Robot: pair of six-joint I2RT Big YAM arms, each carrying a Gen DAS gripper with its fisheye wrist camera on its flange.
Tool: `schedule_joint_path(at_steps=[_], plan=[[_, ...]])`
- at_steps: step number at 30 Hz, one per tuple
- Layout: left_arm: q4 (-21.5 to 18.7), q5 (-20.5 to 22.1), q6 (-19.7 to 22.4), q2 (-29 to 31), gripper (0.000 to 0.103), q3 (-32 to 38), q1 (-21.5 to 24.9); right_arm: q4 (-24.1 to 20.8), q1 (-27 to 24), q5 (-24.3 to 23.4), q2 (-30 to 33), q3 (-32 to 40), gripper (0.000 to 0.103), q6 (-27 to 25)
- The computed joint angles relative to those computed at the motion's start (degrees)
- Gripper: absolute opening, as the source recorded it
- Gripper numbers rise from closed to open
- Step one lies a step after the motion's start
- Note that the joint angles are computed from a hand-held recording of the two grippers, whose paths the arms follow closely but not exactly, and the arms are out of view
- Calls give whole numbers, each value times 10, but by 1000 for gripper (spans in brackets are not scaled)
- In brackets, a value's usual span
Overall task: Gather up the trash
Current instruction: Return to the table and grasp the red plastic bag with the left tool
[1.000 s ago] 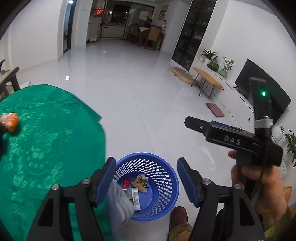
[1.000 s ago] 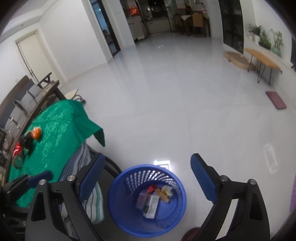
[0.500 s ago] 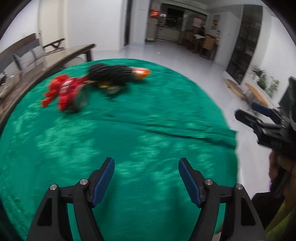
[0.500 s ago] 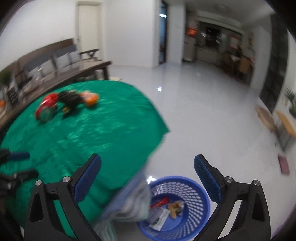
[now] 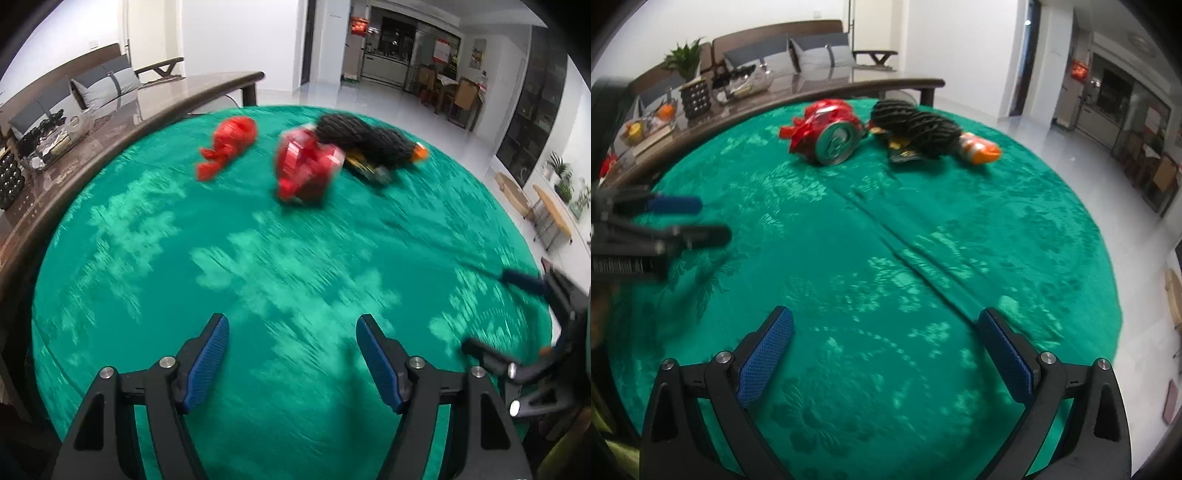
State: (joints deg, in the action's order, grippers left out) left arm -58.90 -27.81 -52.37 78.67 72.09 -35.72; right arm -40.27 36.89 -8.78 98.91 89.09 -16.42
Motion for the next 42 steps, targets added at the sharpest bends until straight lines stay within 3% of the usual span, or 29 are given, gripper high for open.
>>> schedule_joint_path(at_steps=[2,6,10,13,21,23,24,28,34,37,40,42], plan=[[12,-1,27,-12,73,0,30,-10,2,6,1,5,100,-7],[44,-8,126,-6,73,35,113,-26,-2,-3,8,13,101,-4],[61,50,203,45,73,90,181,-14,-2,-2,-2,-2,101,-6],[60,92,236,89,73,128,211,-13,-3,-4,-2,-3,102,-5],[80,129,267,147,72,155,244,-14,-3,-5,-1,-2,102,-4],[87,125,280,149,48,153,244,-15,-3,-5,-1,-2,102,-4],[85,129,281,151,32,151,245,-15,-3,-5,-1,-2,102,-4],[106,99,252,116,31,108,233,-17,-4,-8,0,-1,103,-4],[74,28,154,20,31,13,181,-31,-1,1,5,9,103,11],[70,-26,125,-13,31,-30,148,-91,11,24,33,68,103,72],[78,-39,96,-32,31,-59,137,-129,21,-30,79,155,102,173],[86,-28,85,-42,31,-67,141,-126,33,-44,112,213,102,231]])
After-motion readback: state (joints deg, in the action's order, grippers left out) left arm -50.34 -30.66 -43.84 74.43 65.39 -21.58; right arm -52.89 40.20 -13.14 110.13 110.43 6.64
